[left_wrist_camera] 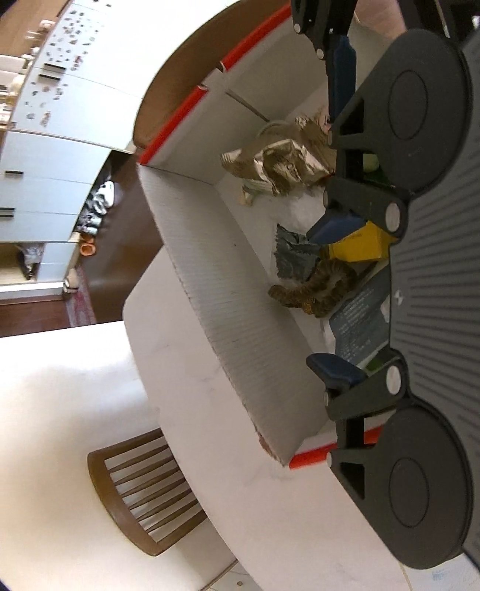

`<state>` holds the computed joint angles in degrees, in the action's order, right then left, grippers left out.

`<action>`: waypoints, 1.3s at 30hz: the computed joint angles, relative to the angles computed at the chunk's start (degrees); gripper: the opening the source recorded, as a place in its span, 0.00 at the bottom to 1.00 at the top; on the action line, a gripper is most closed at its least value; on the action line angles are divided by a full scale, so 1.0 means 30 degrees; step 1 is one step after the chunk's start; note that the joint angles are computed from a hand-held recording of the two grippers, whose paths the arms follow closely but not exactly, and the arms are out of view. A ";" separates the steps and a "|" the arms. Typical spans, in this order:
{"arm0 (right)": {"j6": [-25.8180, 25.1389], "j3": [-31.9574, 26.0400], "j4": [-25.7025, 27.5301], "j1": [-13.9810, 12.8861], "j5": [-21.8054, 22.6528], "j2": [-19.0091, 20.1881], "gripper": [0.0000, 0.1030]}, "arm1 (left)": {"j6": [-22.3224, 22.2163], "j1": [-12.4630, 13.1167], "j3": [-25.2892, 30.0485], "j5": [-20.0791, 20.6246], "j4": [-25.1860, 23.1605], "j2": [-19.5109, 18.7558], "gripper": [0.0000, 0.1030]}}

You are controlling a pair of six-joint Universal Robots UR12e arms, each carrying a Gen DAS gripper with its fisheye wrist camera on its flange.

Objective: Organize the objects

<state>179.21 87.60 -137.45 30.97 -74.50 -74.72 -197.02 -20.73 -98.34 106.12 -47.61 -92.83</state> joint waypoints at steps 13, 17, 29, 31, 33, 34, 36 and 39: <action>0.0863 0.0804 -0.1837 -0.0066 -0.0027 -0.1030 0.50 | -0.0700 -0.0832 -0.1045 0.0833 0.1971 0.1562 0.66; 0.1342 0.1177 -0.2772 0.0027 -0.0023 -0.1294 0.63 | -0.0592 -0.1049 -0.1497 0.1014 0.2670 0.2162 0.67; 0.2618 0.2475 -0.5272 0.0319 0.0002 -0.2290 0.86 | -0.0781 -0.1602 -0.2954 0.1247 0.4418 0.3779 0.82; 0.2847 0.2724 -0.5825 0.0374 0.0022 -0.2441 0.89 | -0.0858 -0.1621 -0.3124 0.1122 0.4418 0.3990 0.82; 0.3230 0.2949 -0.6283 0.0427 0.0035 -0.2565 0.94 | -0.1006 -0.1616 -0.3330 0.0934 0.4530 0.4206 0.85; 0.3447 0.3089 -0.6561 0.0450 0.0029 -0.2636 0.96 | -0.1121 -0.1619 -0.3437 0.0866 0.4628 0.4322 0.89; 0.3750 0.3330 -0.6958 0.0527 -0.0106 -0.2778 0.97 | -0.1253 -0.1660 -0.3655 0.0852 0.4892 0.4534 0.97; 0.4110 0.3640 -0.7642 0.0658 -0.0414 -0.2970 0.98 | -0.1408 -0.1755 -0.3975 0.0906 0.5237 0.4815 0.99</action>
<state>191.54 98.52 -160.38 32.95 -75.74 -83.63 -201.24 -26.00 -110.27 108.84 -31.90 -78.39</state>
